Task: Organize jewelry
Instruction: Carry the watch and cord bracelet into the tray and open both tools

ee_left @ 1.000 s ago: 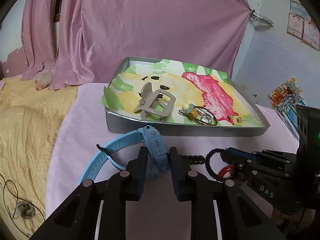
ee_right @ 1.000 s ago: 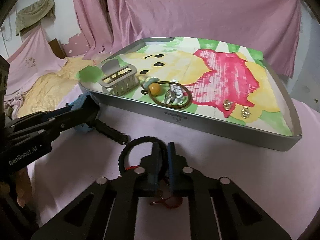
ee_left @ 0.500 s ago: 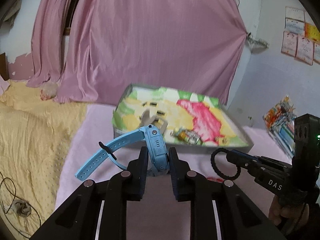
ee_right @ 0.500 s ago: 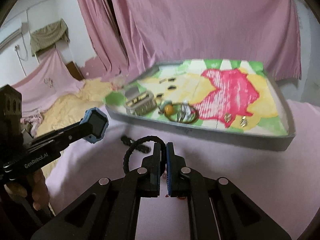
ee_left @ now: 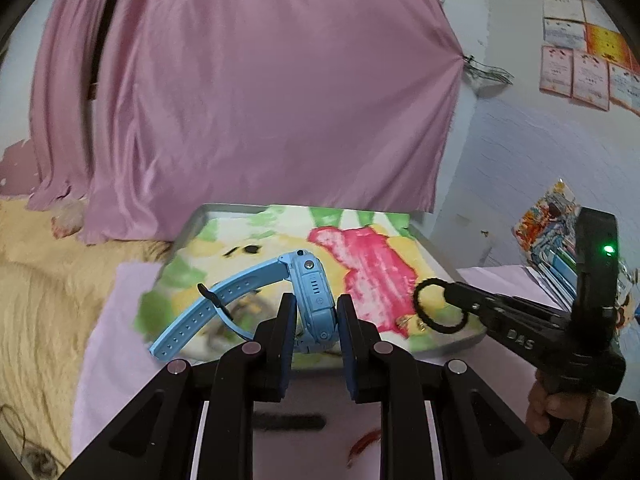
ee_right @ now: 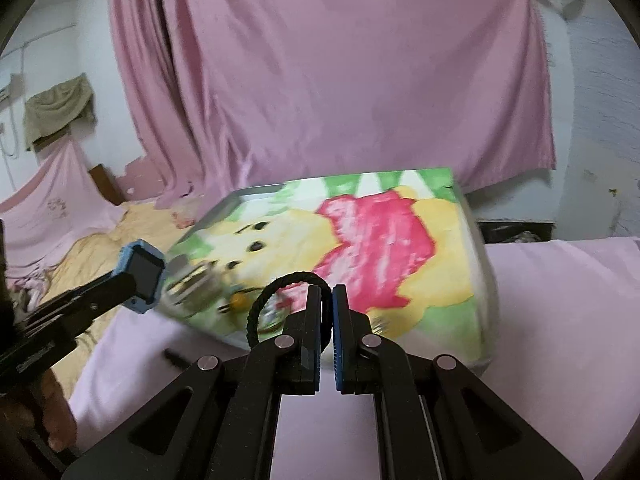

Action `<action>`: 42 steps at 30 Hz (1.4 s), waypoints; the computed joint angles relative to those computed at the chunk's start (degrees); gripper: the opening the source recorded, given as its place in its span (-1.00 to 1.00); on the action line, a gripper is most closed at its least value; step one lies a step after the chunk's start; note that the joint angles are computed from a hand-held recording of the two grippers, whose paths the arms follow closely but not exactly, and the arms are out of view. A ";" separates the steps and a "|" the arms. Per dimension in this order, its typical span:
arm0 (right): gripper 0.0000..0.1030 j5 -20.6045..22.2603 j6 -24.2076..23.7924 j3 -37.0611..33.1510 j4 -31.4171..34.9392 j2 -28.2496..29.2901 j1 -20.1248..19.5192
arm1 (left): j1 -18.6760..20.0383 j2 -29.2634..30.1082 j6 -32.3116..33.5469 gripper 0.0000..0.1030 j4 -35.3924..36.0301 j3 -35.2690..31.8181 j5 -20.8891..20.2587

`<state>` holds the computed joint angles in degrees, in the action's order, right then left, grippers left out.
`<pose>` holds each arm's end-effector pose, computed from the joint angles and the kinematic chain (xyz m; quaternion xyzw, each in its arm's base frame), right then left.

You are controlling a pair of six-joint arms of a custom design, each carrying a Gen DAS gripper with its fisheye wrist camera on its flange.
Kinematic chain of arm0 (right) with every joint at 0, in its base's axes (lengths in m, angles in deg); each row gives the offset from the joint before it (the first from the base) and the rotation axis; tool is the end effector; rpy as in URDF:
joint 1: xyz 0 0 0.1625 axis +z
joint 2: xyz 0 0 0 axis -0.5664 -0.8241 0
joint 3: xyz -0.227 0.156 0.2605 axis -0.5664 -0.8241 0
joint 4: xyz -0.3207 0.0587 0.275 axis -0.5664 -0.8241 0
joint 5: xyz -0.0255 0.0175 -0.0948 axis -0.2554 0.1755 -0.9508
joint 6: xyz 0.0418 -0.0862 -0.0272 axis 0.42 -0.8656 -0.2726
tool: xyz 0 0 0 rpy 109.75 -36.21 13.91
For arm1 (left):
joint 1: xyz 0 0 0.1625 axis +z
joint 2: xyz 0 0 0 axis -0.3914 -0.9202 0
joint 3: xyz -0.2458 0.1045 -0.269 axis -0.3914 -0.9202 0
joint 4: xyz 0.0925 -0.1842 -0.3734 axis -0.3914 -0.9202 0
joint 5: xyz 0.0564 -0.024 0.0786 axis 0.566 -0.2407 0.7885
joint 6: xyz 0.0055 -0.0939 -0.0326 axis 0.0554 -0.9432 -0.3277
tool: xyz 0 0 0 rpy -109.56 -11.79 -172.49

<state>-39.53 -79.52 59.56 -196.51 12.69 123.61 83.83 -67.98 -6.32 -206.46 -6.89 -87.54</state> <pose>0.1014 -0.8185 0.1758 0.2047 -0.8706 0.3946 0.2106 -0.2227 -0.7875 0.0821 0.2087 0.8513 -0.4292 0.2180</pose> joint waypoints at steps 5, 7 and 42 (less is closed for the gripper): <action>-0.90 -2.88 0.37 -7.25 2.86 3.67 -0.25 | 0.16 3.94 0.23 -0.63 6.43 -6.82 -1.36; -0.90 -4.18 0.45 -9.64 4.22 4.92 -0.35 | 0.23 5.26 0.33 -0.63 9.29 -8.90 -1.25; -0.88 -8.13 1.14 -14.06 12.09 7.86 -0.81 | 1.17 8.03 -2.18 -0.46 20.77 -14.89 -2.69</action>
<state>-47.66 -78.39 45.50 -184.42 20.56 122.80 85.00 -59.95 -8.50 -185.69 -21.78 -90.23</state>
